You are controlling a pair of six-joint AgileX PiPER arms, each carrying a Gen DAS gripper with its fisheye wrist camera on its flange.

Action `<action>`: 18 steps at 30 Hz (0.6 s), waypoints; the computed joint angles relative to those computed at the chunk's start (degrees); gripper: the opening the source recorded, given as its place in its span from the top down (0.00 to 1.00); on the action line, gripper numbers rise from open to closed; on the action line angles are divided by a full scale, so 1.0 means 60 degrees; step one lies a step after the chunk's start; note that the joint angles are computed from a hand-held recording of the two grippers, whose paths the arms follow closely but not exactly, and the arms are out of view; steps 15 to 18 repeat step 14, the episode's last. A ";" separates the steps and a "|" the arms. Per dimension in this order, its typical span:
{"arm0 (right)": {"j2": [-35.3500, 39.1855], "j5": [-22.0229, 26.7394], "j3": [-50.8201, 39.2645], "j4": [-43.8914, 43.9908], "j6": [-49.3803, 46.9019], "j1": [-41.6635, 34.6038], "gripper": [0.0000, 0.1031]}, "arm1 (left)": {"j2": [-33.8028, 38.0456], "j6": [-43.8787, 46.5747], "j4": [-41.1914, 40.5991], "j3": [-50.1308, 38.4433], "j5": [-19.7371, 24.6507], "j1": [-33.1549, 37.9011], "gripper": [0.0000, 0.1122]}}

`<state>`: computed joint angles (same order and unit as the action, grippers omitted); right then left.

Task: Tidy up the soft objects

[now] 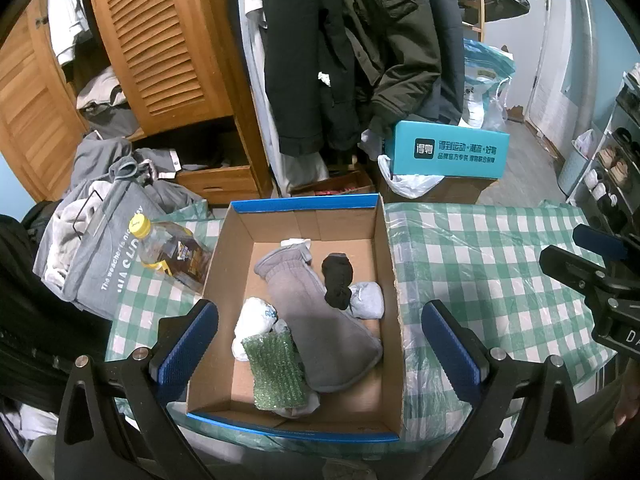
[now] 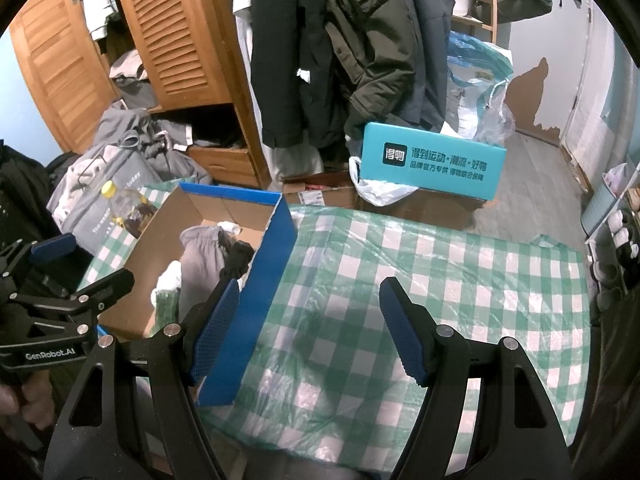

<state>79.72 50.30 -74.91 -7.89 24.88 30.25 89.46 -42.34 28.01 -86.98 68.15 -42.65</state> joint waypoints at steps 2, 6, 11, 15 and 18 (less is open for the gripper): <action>0.0000 0.0000 0.0000 0.0000 0.0000 0.0000 0.30 | 0.0007 0.0000 0.0003 -0.0010 0.0008 -0.0002 0.09; -0.0004 0.0007 0.0006 -0.0015 0.0026 0.0017 0.30 | -0.0031 0.0009 0.0042 0.0037 -0.0073 -0.0054 0.09; -0.0002 0.0002 -0.0007 -0.0001 -0.0002 -0.0002 0.30 | -0.0026 0.0048 0.0067 -0.0048 -0.0085 -0.0107 0.09; -0.0006 0.0002 0.0000 -0.0015 0.0019 0.0009 0.30 | 0.0019 0.0038 0.0031 -0.0133 0.0049 -0.0109 0.09; -0.0006 0.0002 0.0000 -0.0015 0.0019 0.0009 0.30 | 0.0019 0.0038 0.0031 -0.0133 0.0049 -0.0109 0.09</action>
